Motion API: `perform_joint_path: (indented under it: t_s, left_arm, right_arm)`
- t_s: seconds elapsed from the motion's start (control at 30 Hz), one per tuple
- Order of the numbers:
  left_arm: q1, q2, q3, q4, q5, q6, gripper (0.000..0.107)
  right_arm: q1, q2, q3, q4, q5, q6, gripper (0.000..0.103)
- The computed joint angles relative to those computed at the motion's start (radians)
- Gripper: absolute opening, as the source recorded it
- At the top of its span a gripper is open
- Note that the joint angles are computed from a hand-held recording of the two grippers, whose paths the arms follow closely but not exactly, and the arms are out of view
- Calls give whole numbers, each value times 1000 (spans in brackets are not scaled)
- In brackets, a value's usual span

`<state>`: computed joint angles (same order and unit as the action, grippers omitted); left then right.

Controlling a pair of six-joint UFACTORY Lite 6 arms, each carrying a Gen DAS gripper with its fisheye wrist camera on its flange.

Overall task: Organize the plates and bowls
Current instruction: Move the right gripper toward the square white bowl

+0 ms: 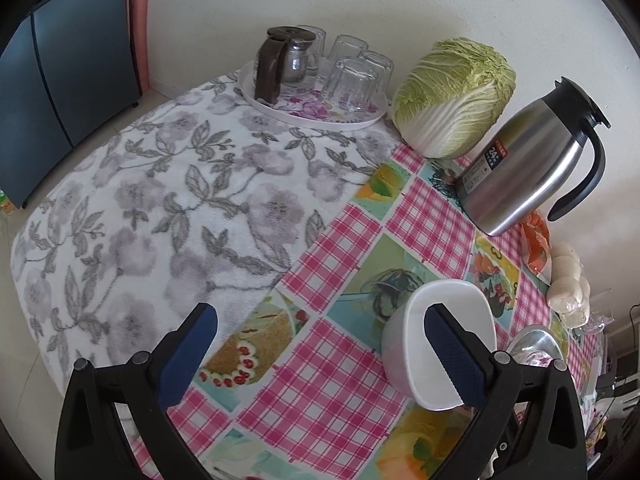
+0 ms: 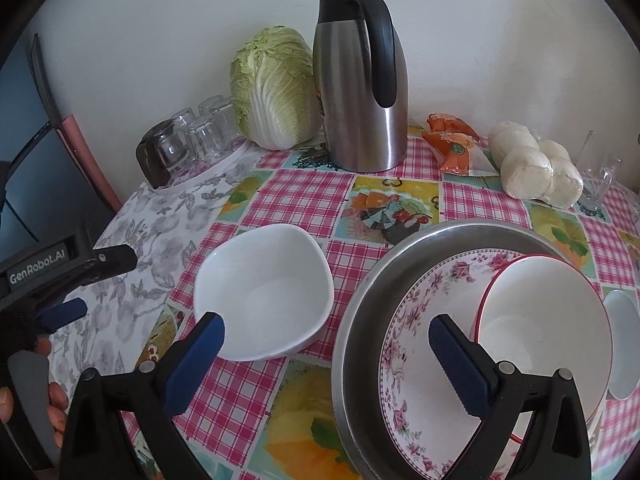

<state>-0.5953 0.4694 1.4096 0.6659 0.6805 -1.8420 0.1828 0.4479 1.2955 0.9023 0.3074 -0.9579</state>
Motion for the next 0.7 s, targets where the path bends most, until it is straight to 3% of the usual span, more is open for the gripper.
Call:
perform_joint_path:
  t_s: [0.2, 0.3, 0.5, 0.7]
  left_arm:
    - [7, 73, 51, 39, -60, -16, 103]
    - [21, 119, 82, -22, -86, 47, 103]
    - [39, 165, 92, -79, -158, 85, 103]
    - [53, 188, 88, -60, -232, 56, 103]
  right_arm:
    - [16, 12, -10, 133, -46, -142, 103]
    - [22, 7, -30, 266, -76, -288, 103]
    - [24, 37, -6, 359, -105, -402, 99]
    - [36, 106, 86, 88, -69, -140, 99]
